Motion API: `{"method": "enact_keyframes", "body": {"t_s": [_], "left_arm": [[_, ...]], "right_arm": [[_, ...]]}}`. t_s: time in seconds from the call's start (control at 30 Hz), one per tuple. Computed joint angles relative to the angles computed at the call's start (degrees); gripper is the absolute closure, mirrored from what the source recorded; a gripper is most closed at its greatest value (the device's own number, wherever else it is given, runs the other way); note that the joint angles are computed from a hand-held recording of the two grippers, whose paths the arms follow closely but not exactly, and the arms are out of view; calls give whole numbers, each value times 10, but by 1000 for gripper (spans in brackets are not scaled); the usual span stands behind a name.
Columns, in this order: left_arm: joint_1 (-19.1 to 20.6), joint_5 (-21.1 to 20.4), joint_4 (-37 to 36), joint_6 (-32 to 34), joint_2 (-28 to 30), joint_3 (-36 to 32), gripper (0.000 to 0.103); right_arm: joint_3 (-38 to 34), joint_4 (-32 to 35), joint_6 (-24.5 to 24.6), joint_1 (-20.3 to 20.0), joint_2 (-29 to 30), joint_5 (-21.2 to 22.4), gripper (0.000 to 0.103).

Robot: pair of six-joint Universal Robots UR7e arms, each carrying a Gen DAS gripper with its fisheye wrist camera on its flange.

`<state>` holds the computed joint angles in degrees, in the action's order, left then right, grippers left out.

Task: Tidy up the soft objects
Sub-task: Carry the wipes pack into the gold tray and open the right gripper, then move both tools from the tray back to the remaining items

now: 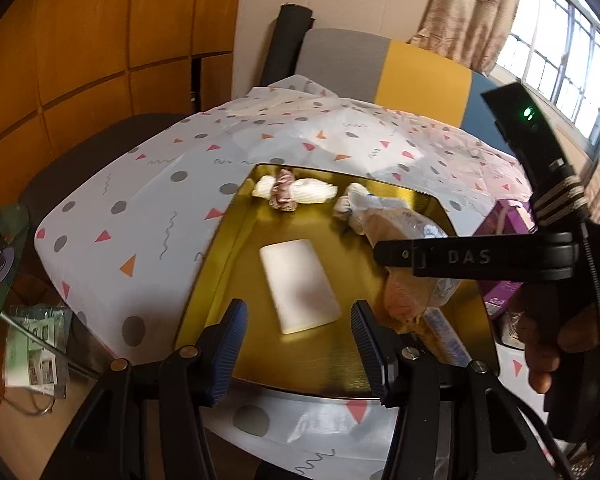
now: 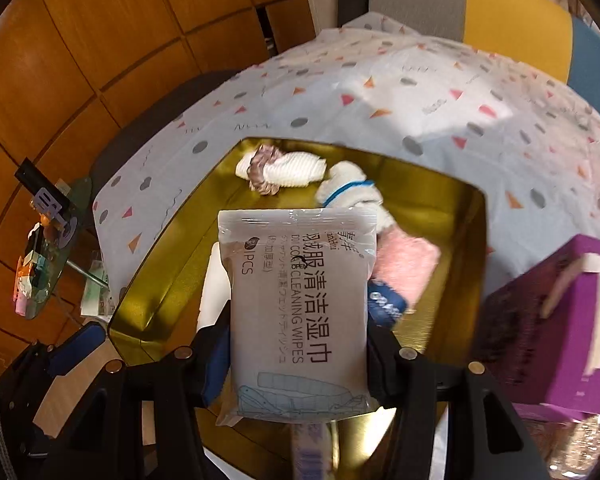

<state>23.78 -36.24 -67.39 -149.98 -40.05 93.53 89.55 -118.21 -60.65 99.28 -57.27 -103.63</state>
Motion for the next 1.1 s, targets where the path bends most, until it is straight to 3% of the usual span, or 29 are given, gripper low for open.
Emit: {"method": "enact_keyframes", "body": {"t_s": [0.17, 0.3, 0.43, 0.67, 0.9, 1.1], "left_arm": [[-1, -10, -8, -10, -5, 11, 48], [0, -11, -13, -8, -4, 12, 47], [-1, -9, -3, -11, 0, 6, 47], [-2, -8, 17, -14, 6, -9, 43], [-4, -1, 42, -10, 16, -30, 43], [-4, 7, 52, 4, 25, -47, 43]], "right_arm": [[-3, 18, 36, 1, 20, -7, 46], [3, -1, 42, -2, 23, 1, 31], [2, -8, 36, -2, 16, 6, 31], [17, -31, 10, -9, -19, 35, 31], [54, -94, -30, -21, -61, 55, 31], [61, -119, -60, -37, -94, 96, 31]]}}
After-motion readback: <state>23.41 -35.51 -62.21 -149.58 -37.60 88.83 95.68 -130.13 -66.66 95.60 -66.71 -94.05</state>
